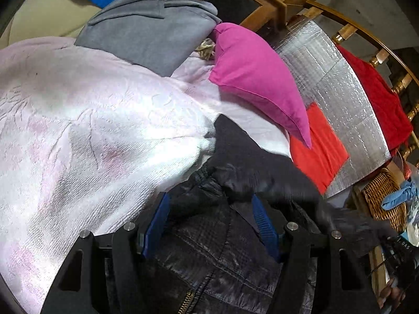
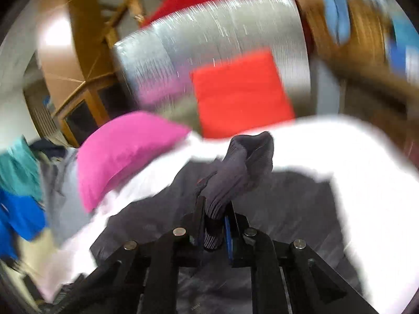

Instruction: Fold large clothes

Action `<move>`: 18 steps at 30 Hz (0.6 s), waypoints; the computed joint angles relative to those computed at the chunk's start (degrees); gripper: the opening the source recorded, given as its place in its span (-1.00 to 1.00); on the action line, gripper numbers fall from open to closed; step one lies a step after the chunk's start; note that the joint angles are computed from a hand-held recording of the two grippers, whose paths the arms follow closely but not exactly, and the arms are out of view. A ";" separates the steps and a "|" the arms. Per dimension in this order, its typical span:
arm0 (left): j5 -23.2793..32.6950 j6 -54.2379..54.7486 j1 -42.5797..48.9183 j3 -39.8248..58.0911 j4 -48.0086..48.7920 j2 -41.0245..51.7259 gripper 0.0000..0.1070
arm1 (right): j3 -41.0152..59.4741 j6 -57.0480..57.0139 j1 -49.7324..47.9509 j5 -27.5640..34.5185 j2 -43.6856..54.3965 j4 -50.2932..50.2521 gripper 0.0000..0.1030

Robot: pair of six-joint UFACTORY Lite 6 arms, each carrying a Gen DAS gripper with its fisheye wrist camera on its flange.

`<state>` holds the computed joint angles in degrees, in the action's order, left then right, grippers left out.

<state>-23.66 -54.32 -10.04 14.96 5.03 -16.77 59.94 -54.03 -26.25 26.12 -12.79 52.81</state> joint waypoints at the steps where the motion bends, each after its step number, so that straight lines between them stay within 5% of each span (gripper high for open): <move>1: -0.24 -0.12 -0.04 0.18 0.19 0.50 0.23 | 0.23 -0.44 0.21 -1.77 0.94 -0.80 -0.74; 8: -0.83 7.67 -3.24 2.99 -6.88 4.69 0.23 | -1.76 -12.55 -6.14 -6.27 20.75 6.00 -0.75; 12: -1.17 12.75 -4.68 4.14 -11.82 6.59 0.23 | 1.88 -18.46 -11.63 0.75 27.09 13.89 -0.75; 18: -1.08 19.71 -7.16 4.32 -18.22 6.25 0.23 | 1.33 -24.75 -15.54 7.23 23.07 19.95 -0.75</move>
<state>-24.75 -34.61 -17.20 19.29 -13.18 -10.52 61.27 -78.78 -41.79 33.35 10.28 72.77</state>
